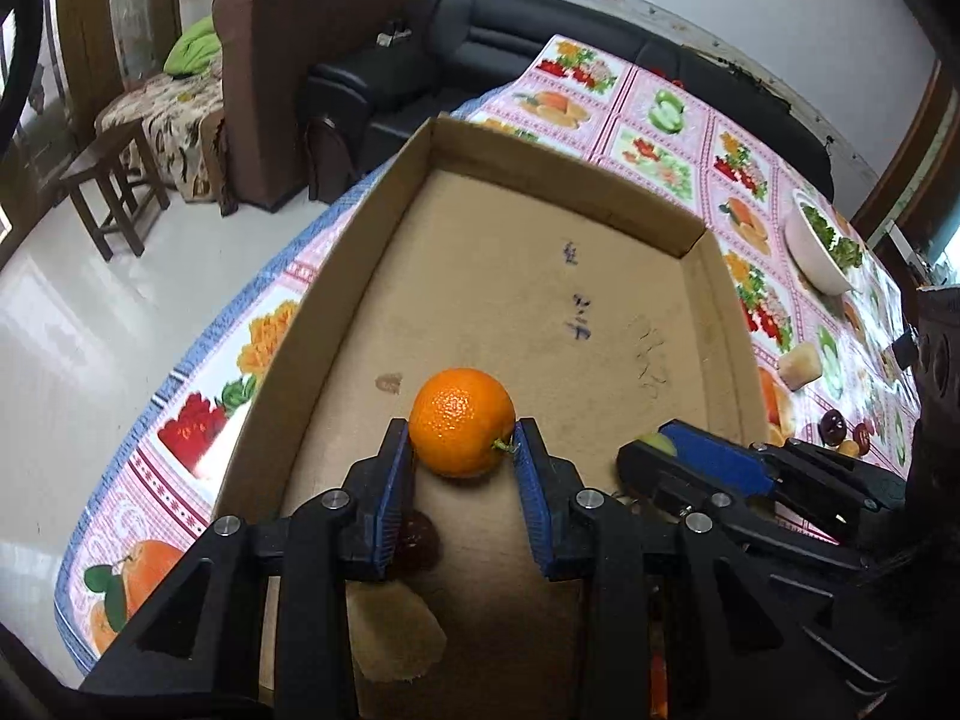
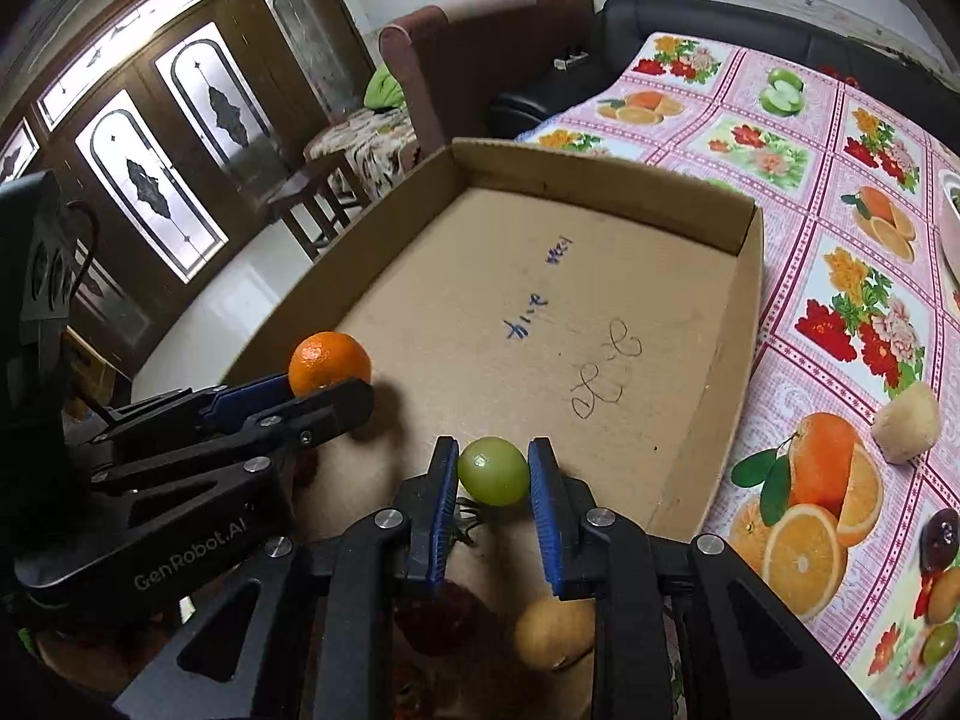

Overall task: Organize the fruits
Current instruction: 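Open the left tool to drop the mandarin while the right tool releases the grape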

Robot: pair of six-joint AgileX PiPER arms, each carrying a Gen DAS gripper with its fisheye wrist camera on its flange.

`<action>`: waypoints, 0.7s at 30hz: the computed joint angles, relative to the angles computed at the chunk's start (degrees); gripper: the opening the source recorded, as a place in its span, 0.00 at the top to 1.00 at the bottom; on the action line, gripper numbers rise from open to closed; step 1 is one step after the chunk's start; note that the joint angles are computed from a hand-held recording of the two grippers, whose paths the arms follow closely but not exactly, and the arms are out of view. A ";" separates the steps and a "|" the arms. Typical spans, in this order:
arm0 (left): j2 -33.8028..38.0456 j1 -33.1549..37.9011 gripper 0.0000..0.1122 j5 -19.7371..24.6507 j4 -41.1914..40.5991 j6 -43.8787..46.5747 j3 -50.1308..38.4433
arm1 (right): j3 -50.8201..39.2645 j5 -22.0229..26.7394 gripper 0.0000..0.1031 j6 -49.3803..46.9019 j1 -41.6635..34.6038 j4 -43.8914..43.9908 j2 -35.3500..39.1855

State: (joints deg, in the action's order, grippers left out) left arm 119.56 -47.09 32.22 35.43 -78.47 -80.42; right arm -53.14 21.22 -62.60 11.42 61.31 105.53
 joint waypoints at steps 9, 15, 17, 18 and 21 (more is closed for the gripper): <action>-4.32 -1.43 0.57 -0.38 7.48 -8.70 3.53 | 3.47 0.83 0.63 -8.62 -1.50 8.07 -3.63; -5.86 -3.07 0.57 0.72 9.26 -10.75 3.33 | 7.15 3.18 0.61 -11.62 -3.82 11.09 -9.11; -6.09 -3.52 0.57 0.70 8.83 -10.54 2.87 | 8.83 4.33 0.61 -12.25 -5.60 11.75 -11.34; -6.12 -3.76 0.57 0.69 8.58 -10.33 2.61 | 9.70 5.25 0.61 -12.93 -6.83 12.26 -12.42; -6.24 -4.79 0.57 0.72 8.35 -10.16 1.94 | 11.31 7.64 0.60 -14.46 -10.77 13.15 -14.52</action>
